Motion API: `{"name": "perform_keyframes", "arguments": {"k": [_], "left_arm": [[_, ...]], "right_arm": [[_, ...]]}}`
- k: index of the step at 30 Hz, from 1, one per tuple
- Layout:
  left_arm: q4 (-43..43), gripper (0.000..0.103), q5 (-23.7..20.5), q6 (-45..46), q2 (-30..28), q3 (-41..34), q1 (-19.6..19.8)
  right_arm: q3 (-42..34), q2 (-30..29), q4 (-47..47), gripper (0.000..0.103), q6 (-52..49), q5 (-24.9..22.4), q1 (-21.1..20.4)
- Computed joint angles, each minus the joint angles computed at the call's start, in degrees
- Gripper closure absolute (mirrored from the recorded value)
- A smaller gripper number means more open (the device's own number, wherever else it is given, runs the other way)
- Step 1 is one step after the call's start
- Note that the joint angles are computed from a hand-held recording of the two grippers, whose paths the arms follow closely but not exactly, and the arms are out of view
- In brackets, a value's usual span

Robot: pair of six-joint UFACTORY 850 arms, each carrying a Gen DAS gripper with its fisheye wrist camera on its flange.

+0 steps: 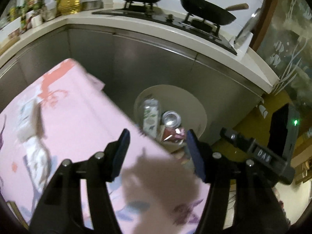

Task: Collect trash
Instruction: 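Carry both wrappers to the beige bin and release them, then return to the table and grasp the white wipes pack with the right tool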

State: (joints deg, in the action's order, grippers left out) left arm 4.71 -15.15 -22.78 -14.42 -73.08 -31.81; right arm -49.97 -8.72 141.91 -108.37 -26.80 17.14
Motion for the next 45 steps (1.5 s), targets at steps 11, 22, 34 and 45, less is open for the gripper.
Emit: {"name": "perform_keyframes", "arguments": {"k": [11,22,34,45], "left_arm": [[35.2,0.045,1.0,-37.0,20.0,22.3,6.9],[30.7,0.040,-1.3,-33.7,43.3,42.4,22.0],[-0.6,0.040,-3.6,-4.5,55.7,52.5,36.3],[-11.1,0.040,-3.1,6.1,56.7,53.9,39.8]], "right_arm": [[-13.8,-8.2,-24.9,0.040,24.5,-0.2,8.3],[-42.8,-27.4,-66.1,0.040,68.0,1.2,14.0],[-68.5,-45.1,-88.8,0.040,99.2,-9.6,15.0],[-75.7,-48.0,-97.9,0.065,101.9,-10.7,17.9]]}}
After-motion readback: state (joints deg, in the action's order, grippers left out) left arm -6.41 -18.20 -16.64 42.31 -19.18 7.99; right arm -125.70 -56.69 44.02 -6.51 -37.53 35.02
